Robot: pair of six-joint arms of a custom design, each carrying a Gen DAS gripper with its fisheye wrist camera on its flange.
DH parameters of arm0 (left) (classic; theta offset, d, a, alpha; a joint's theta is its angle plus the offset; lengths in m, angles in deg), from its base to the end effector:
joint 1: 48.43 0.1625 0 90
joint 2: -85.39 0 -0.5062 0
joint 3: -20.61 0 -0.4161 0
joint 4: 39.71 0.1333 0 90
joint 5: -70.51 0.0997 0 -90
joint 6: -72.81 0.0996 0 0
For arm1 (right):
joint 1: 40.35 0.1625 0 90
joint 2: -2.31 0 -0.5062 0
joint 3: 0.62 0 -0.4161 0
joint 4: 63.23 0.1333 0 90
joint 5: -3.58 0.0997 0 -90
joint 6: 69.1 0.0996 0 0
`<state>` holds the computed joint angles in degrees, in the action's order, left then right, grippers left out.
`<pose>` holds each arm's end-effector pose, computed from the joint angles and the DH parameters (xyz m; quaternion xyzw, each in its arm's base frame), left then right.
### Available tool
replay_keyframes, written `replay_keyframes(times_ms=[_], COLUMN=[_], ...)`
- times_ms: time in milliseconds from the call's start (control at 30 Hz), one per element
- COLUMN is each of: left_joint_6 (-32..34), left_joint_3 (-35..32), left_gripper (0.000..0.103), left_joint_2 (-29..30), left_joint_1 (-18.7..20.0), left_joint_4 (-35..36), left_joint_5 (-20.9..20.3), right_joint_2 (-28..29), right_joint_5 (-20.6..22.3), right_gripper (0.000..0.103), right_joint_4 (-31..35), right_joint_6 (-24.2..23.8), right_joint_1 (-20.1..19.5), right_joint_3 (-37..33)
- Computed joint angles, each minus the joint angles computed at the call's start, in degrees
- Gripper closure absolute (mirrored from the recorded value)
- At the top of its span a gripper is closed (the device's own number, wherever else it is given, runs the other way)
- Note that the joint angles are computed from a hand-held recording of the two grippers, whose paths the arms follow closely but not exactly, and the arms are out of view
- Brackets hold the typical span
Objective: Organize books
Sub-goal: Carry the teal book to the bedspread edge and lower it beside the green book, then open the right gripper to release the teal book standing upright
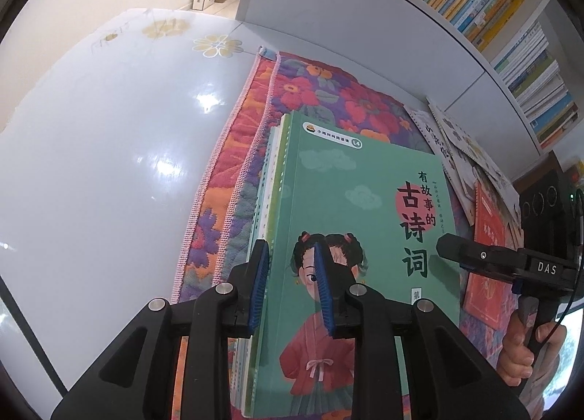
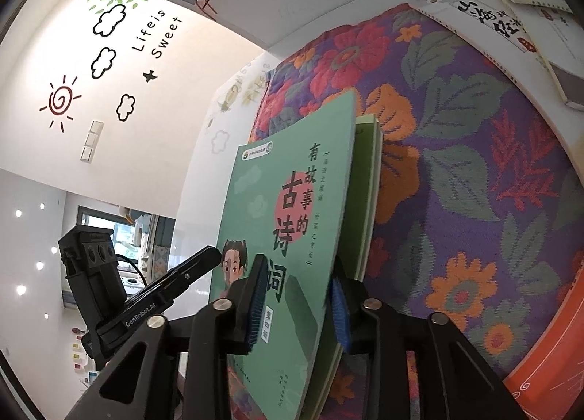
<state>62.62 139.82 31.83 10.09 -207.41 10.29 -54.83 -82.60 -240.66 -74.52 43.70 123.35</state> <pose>-0.1511 -0.5967 0.1269 0.1510 0.9495 -0.1857 0.2028 0.0804 -0.5781 0.1472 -0.0014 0.9834 -0.1811 0.0149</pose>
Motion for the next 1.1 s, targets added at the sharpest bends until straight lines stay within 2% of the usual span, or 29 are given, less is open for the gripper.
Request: replay_keyframes(times_ms=[167,267,533,600,733,833,1000,1100], left_joint_6=[-1.1,-1.3,-0.3,0.1,0.3,-0.4,-0.2,0.4], left_joint_3=[0.3,0.4,0.2,0.2,0.3,0.8,2.0,1.9], left_gripper=[0.080,0.080,0.079,0.078,0.078,0.078,0.078,0.078], left_joint_2=[-0.5,-0.9,-0.2,0.2,0.2,0.2,0.2,1.2], left_joint_1=[0.0,0.3,-0.3,-0.9,-0.9,-2.0,-5.6,-7.8], left_joint_4=[-0.2,-0.5,0.6,0.7,0.4,0.2,-1.5,-1.5], left_joint_5=[1.2,1.0,1.3,2.5,2.6,5.9,8.2,7.2], right_joint_2=[-0.2,-0.6,0.9,1.2,1.0,-0.2,-4.6,-8.8], right_joint_5=[-2.5,-7.1,-13.3,-13.5,-13.0,-10.5,-9.2,-7.7], right_gripper=[0.067,0.067,0.065,0.055,0.054,0.054,0.054,0.054], right_joint_4=[0.6,-1.9,-0.5,-0.8,-0.7,0.1,0.2,1.9], right_joint_6=[-0.4,-0.1,-0.4,-0.7,-1.2,-0.4,-1.8,-2.8], right_joint_1=[1.4,2.6,4.7,5.2,5.0,3.6,2.0,0.4], right_joint_3=[-0.5,-0.1,-1.7,-1.7,-1.6,-0.8,1.9,3.4])
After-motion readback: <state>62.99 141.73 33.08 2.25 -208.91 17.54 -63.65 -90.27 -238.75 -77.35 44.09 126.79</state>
